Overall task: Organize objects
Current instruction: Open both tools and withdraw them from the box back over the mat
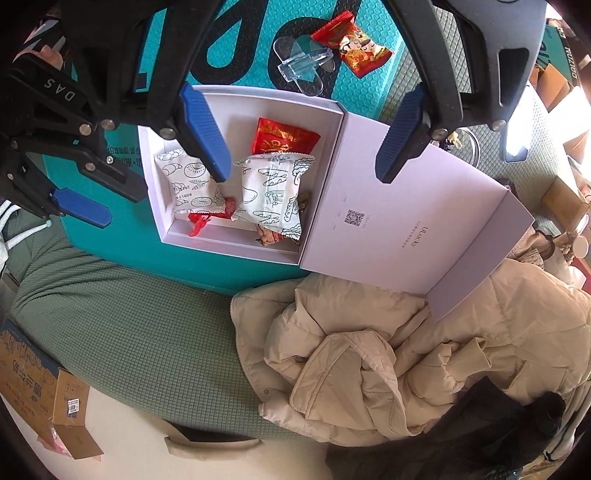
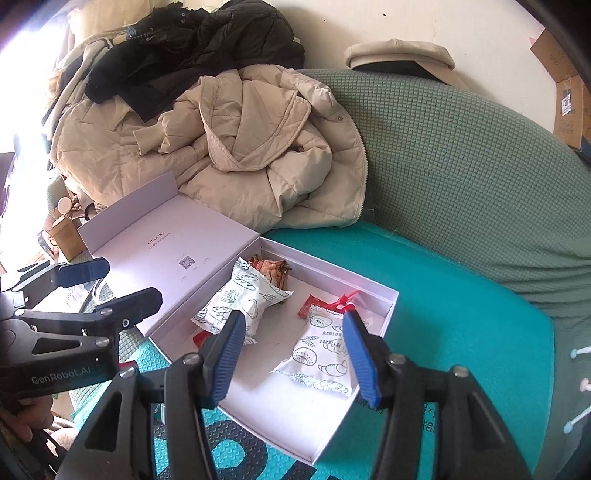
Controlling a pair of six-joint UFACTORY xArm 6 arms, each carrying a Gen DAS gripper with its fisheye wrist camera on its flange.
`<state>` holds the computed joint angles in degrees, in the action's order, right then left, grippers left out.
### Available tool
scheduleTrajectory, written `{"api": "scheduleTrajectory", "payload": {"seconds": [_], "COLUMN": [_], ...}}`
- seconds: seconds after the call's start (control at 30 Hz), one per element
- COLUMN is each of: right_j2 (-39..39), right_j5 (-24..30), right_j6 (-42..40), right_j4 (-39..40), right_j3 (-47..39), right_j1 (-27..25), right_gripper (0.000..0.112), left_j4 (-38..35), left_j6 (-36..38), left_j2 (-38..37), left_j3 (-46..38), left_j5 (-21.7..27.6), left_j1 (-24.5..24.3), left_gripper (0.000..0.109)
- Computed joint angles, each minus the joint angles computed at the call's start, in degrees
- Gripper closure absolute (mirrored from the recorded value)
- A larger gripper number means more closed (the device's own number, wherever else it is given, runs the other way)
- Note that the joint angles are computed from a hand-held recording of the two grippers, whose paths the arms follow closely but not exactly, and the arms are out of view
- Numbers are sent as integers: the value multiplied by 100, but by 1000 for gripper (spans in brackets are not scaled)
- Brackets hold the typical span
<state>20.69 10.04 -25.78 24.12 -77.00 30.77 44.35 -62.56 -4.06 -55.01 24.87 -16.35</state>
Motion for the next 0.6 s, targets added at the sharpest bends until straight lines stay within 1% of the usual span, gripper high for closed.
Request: {"api": "scheduleTrajectory", "payload": {"seconds": [0.1,0.3,0.5,0.6], "right_j2": [-228,-646,-918,-1053], "right_j5": [-86,-185,-201,-246], "right_j6": [40,-60,-434,-763], "right_j4": [-43,-14,393,754], "right_j3": [246,712,994,1147], "right_j1": [35,108,237,329], "right_gripper": [55,54,54,54], "left_j4": [236,341,361,353], "left_j6": [-251,-447,-554,-599], "left_j2": [-217,-628,-986,-1147], "left_j3": [160,510,839,1012], "left_j5": [26,68,203,254], "left_j1": [-57,-161,-250,-292], "left_gripper": [29,29,27,27]}}
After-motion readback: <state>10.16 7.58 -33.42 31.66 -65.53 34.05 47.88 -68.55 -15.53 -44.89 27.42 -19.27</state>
